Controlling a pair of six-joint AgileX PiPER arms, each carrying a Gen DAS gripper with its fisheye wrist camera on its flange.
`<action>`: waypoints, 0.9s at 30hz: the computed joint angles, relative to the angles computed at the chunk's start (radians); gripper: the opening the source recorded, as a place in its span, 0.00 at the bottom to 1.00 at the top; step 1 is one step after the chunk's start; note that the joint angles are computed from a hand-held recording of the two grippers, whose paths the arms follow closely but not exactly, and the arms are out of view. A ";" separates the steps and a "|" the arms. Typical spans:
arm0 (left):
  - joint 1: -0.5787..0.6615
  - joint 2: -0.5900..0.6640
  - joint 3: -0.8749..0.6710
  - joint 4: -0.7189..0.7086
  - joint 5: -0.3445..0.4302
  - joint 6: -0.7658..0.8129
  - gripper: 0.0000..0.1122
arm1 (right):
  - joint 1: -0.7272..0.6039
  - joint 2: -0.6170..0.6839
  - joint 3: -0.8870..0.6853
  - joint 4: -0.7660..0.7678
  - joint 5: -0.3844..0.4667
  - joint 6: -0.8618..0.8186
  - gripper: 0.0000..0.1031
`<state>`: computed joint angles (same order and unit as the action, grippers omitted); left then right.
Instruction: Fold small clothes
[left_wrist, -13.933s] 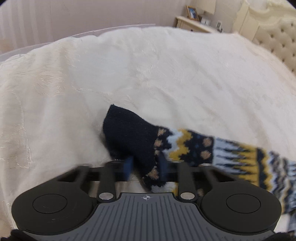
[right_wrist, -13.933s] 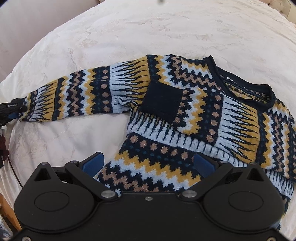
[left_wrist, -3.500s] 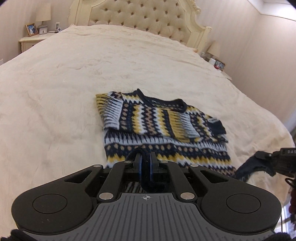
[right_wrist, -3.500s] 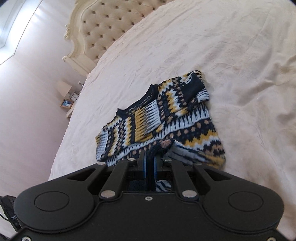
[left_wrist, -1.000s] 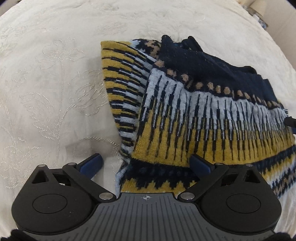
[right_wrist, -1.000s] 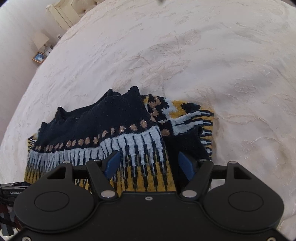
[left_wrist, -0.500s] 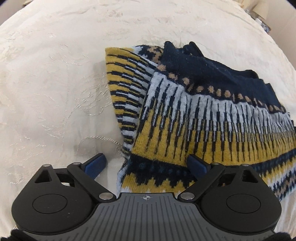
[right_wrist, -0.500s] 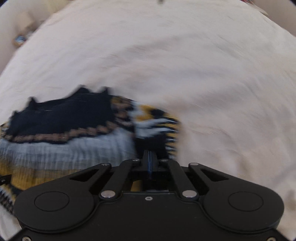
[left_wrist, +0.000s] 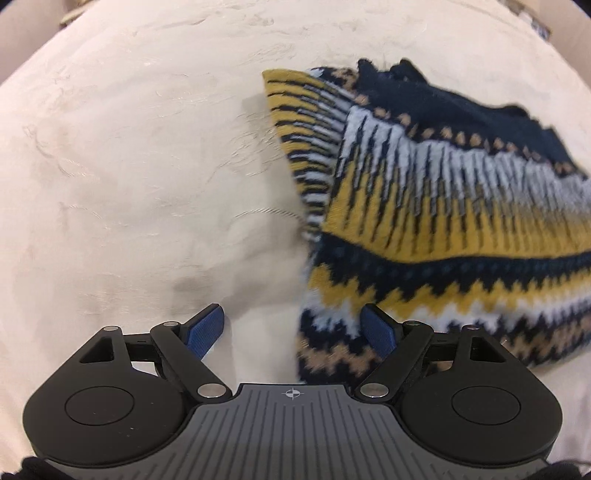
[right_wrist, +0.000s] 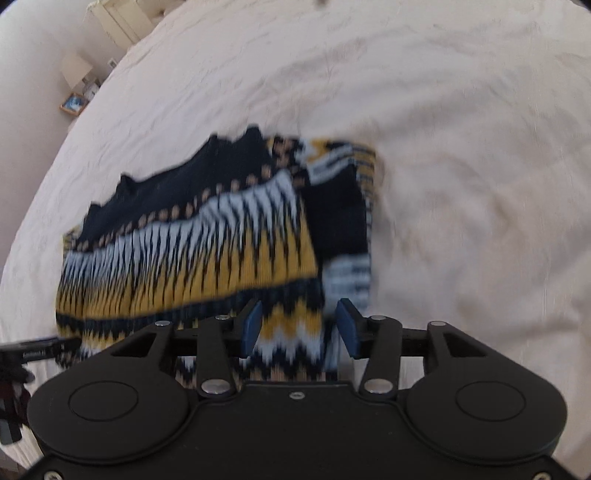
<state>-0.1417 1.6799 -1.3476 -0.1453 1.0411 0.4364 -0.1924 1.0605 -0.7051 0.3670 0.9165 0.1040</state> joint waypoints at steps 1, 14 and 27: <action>-0.001 0.001 -0.002 0.008 -0.001 0.011 0.73 | 0.002 -0.009 0.008 0.007 0.010 0.003 0.53; -0.109 -0.048 -0.188 0.019 0.044 -0.116 0.61 | 0.369 -0.037 -0.106 -0.511 -0.003 0.521 0.61; -0.306 0.320 -0.545 0.111 0.130 -0.278 0.72 | 0.509 0.520 -0.423 -0.376 -0.232 0.316 0.84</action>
